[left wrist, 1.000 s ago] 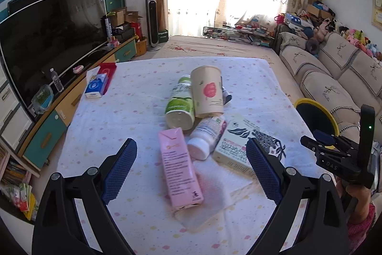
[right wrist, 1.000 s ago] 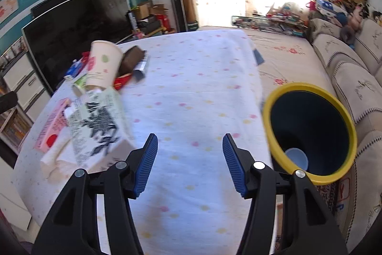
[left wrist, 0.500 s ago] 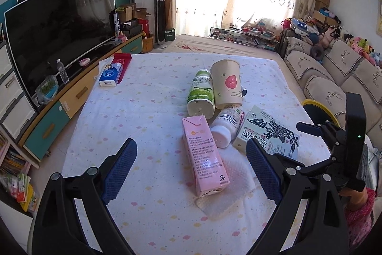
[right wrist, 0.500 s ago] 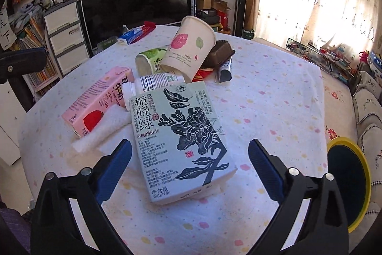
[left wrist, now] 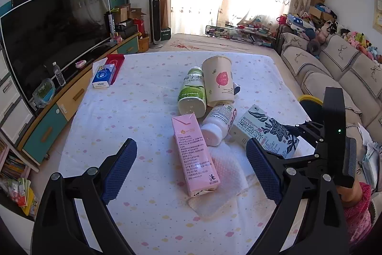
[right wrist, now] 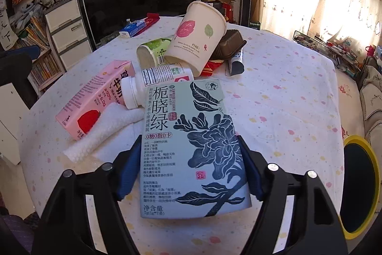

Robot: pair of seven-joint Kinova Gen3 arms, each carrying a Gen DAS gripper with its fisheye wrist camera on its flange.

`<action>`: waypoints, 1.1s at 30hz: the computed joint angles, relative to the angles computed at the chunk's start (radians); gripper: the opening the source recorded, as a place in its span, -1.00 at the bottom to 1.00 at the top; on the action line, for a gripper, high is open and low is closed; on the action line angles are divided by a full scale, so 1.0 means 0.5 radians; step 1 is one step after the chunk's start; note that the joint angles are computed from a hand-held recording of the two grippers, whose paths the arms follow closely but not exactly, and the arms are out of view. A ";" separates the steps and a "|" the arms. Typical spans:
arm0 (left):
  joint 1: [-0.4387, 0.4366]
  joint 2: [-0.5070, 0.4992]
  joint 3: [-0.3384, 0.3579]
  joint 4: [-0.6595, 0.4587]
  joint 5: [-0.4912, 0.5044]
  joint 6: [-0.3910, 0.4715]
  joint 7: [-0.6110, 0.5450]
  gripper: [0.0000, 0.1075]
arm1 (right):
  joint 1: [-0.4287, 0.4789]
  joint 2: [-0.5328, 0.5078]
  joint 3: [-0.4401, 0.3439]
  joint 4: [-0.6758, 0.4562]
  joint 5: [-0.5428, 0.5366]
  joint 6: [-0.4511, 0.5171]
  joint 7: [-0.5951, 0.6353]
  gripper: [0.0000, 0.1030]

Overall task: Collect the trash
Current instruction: 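Grasp the white-and-black tea box with the right gripper, then carry the tea box over the yellow bin and open the right gripper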

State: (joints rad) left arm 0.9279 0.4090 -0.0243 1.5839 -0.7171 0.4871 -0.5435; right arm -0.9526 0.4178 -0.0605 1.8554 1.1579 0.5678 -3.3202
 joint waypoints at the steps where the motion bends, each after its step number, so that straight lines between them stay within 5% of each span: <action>1: -0.003 0.002 0.001 0.000 0.002 -0.003 0.000 0.70 | -0.023 -0.014 0.018 0.024 0.041 0.003 -0.071 0.36; 10: -0.009 0.016 0.011 -0.001 0.028 -0.018 -0.030 0.70 | -0.047 -0.117 -0.103 0.147 0.255 0.258 -0.463 0.35; 23: 0.009 0.087 0.015 -0.087 0.090 0.026 -0.109 0.70 | 0.216 -0.345 -0.205 0.545 0.036 0.629 -0.990 0.36; 33: 0.039 0.177 0.016 -0.210 0.164 0.104 -0.210 0.70 | 0.660 -0.309 -0.115 0.762 -0.078 0.439 -1.058 0.36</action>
State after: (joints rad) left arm 0.9476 0.4978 -0.0162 1.4787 -0.6351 0.5392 -0.6486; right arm -0.6228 0.2630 -0.1178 2.2362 1.1187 0.7873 -3.8490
